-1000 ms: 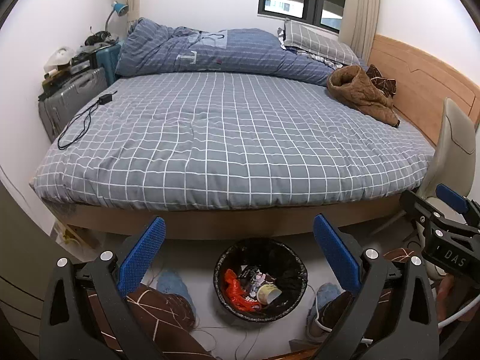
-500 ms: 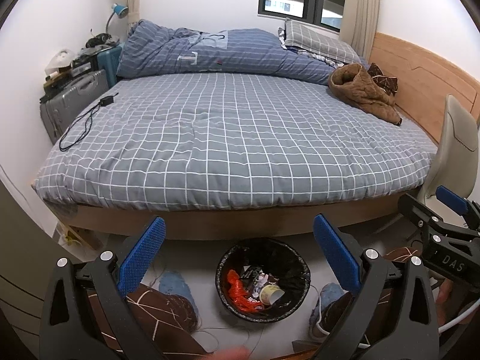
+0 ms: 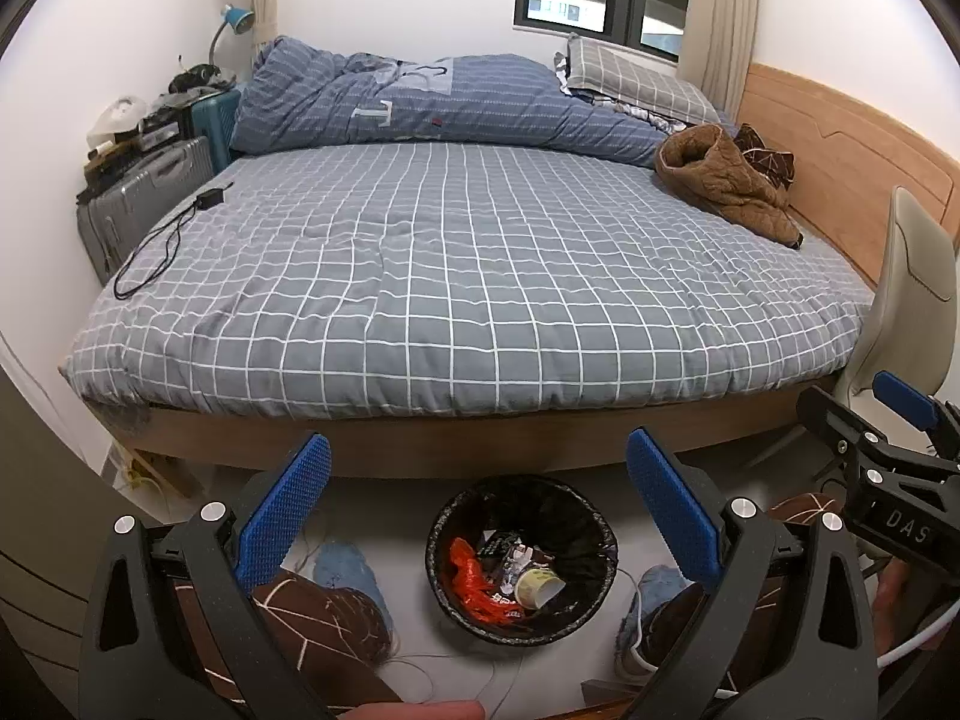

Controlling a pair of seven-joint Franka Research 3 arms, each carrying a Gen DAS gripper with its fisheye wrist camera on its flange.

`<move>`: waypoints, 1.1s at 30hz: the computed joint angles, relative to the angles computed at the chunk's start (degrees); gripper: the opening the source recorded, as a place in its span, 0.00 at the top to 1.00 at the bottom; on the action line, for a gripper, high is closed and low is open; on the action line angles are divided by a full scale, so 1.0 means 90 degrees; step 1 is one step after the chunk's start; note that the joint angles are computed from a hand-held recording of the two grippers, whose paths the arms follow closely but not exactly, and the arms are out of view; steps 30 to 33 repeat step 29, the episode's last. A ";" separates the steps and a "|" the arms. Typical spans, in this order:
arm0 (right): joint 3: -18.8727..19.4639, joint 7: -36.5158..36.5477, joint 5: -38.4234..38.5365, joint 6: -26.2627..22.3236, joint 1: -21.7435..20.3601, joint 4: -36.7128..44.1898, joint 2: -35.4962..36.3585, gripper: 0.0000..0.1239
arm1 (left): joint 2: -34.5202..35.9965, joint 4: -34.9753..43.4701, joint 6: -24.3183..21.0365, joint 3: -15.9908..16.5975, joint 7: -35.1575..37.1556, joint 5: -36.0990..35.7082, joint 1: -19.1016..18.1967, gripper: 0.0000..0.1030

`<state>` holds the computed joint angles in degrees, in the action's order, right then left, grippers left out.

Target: Collect trash

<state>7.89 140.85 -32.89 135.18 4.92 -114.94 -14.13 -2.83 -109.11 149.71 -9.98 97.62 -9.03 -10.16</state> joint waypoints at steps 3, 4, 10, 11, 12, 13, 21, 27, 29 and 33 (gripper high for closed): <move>-0.0007 -0.0002 -0.0001 0.0008 0.0000 -0.0013 -0.0007 0.23 | 0.0006 0.0009 -0.0012 0.0001 -0.0007 0.0008 0.0003 0.06; -0.0010 -0.0017 0.0008 0.0012 0.0002 -0.0009 -0.0006 0.23 | 0.0001 0.0007 -0.0020 0.0001 -0.0001 -0.0012 0.0002 0.06; -0.0003 -0.0008 -0.0011 0.0022 -0.0009 -0.0008 -0.0003 0.23 | 0.0007 0.0033 -0.0022 -0.0001 -0.0026 -0.0003 0.0010 0.06; -0.0006 -0.0014 -0.0006 0.0021 -0.0008 -0.0002 0.0003 0.23 | 0.0007 0.0033 -0.0022 -0.0001 -0.0026 -0.0003 0.0010 0.06; -0.0009 -0.0017 -0.0010 0.0025 -0.0009 -0.0009 -0.0001 0.23 | 0.0007 0.0033 -0.0022 -0.0001 -0.0026 -0.0003 0.0010 0.06; -0.0004 -0.0011 -0.0014 0.0022 -0.0008 -0.0002 0.0003 0.23 | 0.0007 0.0035 -0.0030 -0.0002 -0.0036 0.0006 0.0010 0.06; -0.0005 -0.0014 -0.0029 0.0021 0.0020 0.0063 0.0059 0.23 | 0.0010 0.0033 0.0019 -0.0005 -0.0193 0.0183 0.0025 0.06; 0.0001 0.0027 -0.0058 -0.0011 0.0054 0.0077 0.0084 0.23 | 0.0043 0.0110 -0.0136 -0.0002 -0.0070 0.0035 0.0030 0.06; -0.0008 0.0028 -0.0059 -0.0014 0.0061 0.0076 0.0083 0.23 | 0.0058 0.0123 -0.0163 -0.0009 -0.0035 -0.0005 0.0024 0.06; -0.0008 0.0028 -0.0059 -0.0014 0.0061 0.0076 0.0083 0.23 | 0.0058 0.0123 -0.0163 -0.0009 -0.0035 -0.0005 0.0024 0.06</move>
